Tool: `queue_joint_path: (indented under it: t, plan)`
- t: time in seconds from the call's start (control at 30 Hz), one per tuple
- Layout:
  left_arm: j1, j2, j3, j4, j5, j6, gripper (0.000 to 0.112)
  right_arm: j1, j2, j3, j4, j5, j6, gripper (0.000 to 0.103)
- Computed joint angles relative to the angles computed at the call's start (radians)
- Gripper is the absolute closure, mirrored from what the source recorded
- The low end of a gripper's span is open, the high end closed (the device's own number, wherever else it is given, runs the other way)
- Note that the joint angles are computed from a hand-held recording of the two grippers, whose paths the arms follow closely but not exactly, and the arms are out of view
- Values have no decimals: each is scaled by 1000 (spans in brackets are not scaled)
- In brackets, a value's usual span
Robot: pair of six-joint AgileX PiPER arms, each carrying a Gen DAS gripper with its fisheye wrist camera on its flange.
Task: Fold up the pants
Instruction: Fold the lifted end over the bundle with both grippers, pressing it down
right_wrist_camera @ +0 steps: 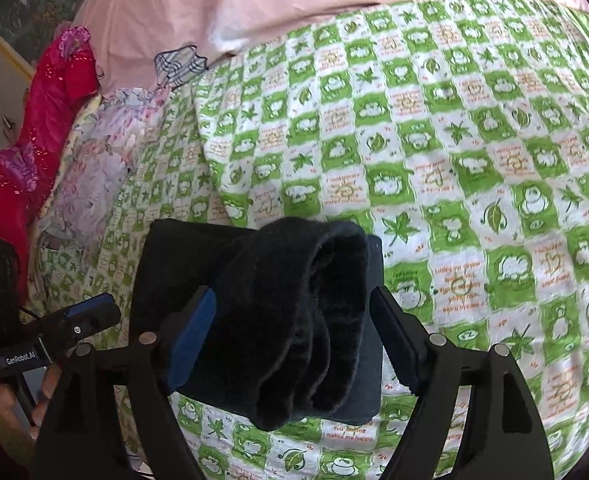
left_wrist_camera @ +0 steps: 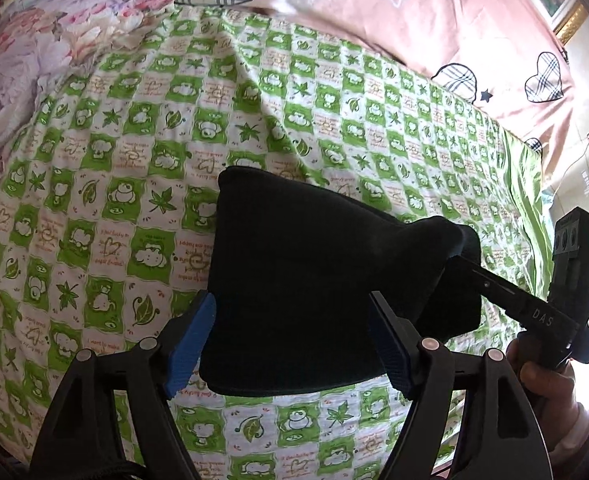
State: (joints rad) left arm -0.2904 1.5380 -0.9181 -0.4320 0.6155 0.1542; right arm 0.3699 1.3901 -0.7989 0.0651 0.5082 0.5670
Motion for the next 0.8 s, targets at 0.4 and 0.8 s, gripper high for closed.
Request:
queue_joint_path:
  t: [0.4, 0.8]
  plan:
    - [29, 133, -89, -47, 26, 59, 35, -8, -18, 93, -56, -42, 145, 20]
    - [88, 250, -153, -46, 23, 42, 35, -41, -26, 167, -33, -121, 123, 24]
